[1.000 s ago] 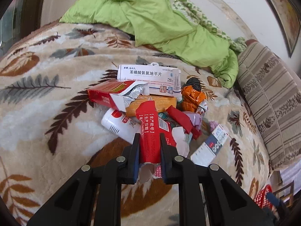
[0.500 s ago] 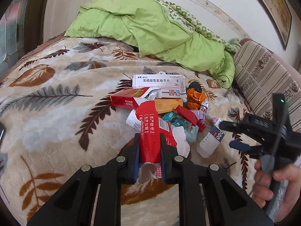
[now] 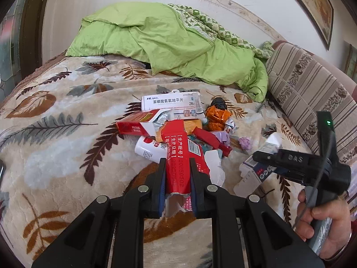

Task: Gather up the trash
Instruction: 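Grasp the white medicine box with the right gripper while the left holds the red pack, then carry both items to the red wastebasket and open both grippers over it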

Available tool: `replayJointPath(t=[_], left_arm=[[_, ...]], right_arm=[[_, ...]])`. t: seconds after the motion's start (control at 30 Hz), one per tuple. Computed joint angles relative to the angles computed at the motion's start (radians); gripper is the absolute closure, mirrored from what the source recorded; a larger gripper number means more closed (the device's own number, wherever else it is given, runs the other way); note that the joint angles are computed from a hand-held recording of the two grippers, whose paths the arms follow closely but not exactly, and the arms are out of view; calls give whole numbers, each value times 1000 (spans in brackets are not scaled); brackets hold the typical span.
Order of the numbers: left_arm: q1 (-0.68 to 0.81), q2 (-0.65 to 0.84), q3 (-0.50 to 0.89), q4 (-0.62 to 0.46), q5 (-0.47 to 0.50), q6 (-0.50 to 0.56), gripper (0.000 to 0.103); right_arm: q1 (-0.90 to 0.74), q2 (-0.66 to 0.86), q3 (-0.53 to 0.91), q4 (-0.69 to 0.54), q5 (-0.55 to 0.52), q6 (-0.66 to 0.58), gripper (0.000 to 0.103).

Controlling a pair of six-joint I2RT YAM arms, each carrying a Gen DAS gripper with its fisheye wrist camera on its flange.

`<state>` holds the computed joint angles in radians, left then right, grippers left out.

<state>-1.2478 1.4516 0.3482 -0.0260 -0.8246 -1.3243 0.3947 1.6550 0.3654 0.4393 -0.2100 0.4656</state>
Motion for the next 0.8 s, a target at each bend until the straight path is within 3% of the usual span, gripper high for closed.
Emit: replayJointPath(t=[0.1,0.2,0.33,0.8], left_arm=[[-9,25,30,-14,-7,-5,86],[-14,48,65,-23,-11,4,86],[-21,76,122,-43,-25,35,86],[-66,104,253,-170,-64,56,86]], right_arm=[[15,-116,-113,88,53,-63,59],[43,-226,-163,92,90,-109,59],[79,-356,-198,54,137,-162,59],[-16,-670,-239,-168,54,-184,59]])
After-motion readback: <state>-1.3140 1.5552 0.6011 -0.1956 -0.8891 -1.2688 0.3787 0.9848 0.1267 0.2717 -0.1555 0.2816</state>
